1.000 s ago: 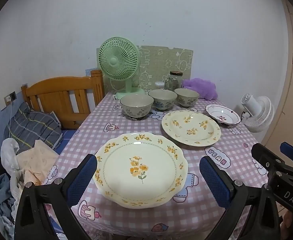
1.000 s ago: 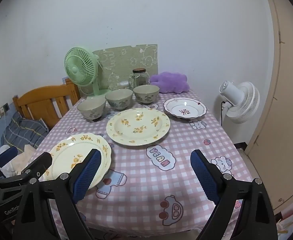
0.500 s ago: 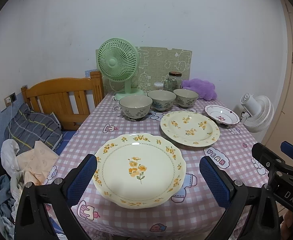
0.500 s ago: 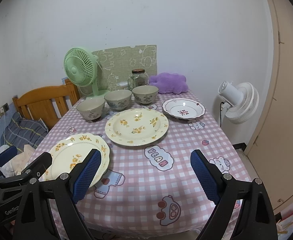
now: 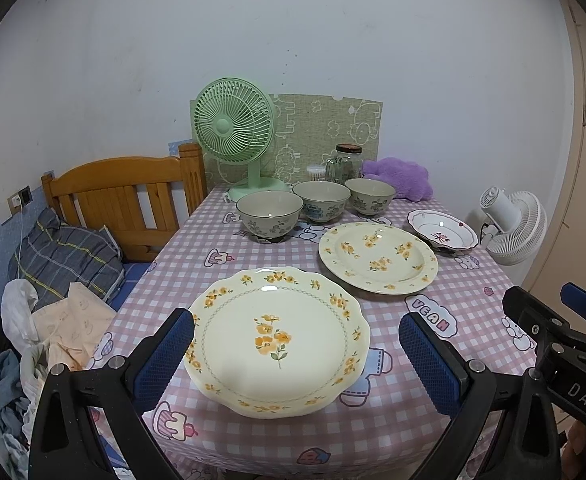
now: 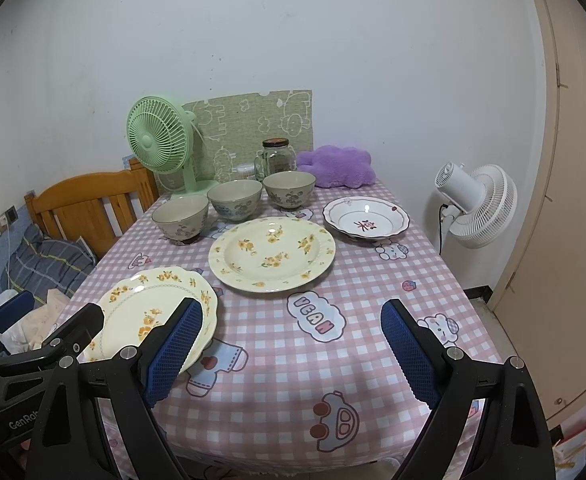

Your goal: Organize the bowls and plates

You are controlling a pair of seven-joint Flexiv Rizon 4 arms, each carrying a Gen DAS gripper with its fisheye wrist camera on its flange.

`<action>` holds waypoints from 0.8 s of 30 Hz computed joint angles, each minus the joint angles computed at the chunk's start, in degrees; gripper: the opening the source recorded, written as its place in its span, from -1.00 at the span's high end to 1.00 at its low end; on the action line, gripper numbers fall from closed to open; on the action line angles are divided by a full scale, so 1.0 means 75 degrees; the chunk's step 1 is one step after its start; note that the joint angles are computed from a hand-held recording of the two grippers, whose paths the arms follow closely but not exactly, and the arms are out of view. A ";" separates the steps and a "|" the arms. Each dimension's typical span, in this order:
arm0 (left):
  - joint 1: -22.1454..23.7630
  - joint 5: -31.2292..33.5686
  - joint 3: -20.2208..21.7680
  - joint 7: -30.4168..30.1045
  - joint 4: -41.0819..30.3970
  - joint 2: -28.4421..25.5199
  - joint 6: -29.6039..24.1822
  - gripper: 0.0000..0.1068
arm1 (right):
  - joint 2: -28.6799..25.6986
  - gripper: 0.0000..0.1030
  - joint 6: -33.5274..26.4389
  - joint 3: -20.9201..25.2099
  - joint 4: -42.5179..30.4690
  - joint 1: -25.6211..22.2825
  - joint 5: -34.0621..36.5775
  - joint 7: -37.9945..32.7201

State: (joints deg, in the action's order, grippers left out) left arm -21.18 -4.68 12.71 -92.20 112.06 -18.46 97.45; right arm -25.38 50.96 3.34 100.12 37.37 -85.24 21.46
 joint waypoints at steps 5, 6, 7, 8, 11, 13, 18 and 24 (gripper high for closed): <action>-0.0024 0.0012 0.0027 -0.0020 -0.0015 -0.0011 0.0002 -0.93 | 0.0000 -0.80 -0.0006 0.0001 0.0001 -0.0003 -0.0015 0.0011; -0.0017 0.0012 0.0021 -0.0018 -0.0014 -0.0007 -0.0006 -0.93 | 0.0001 -0.80 0.0002 0.0001 0.0002 -0.0006 -0.0016 0.0012; -0.0051 0.0019 0.0052 -0.0034 -0.0028 -0.0015 -0.0012 -0.93 | 0.0001 -0.80 -0.0004 0.0002 0.0002 -0.0003 -0.0015 0.0011; -0.0044 0.0025 0.0051 -0.0037 -0.0024 -0.0013 -0.0008 -0.93 | 0.0001 -0.80 -0.0004 0.0002 0.0002 -0.0003 -0.0015 0.0011; -0.0028 0.0032 0.0036 -0.0039 -0.0026 -0.0009 -0.0018 -0.92 | 0.0009 -0.80 -0.0002 0.0001 0.0011 -0.0009 -0.0014 0.0008; -0.0021 0.0039 0.0032 -0.0046 -0.0021 -0.0006 -0.0014 -0.93 | 0.0001 -0.80 -0.0007 0.0004 0.0003 -0.0001 -0.0014 0.0007; -0.0007 0.0049 0.0016 -0.0052 -0.0015 -0.0002 -0.0009 -0.92 | -0.0004 -0.80 -0.0013 0.0006 -0.0001 0.0000 0.0000 -0.0004; -0.0026 0.0052 0.0036 -0.0058 -0.0019 -0.0009 -0.0003 -0.92 | 0.0012 -0.80 -0.0008 0.0011 0.0013 -0.0012 0.0003 -0.0008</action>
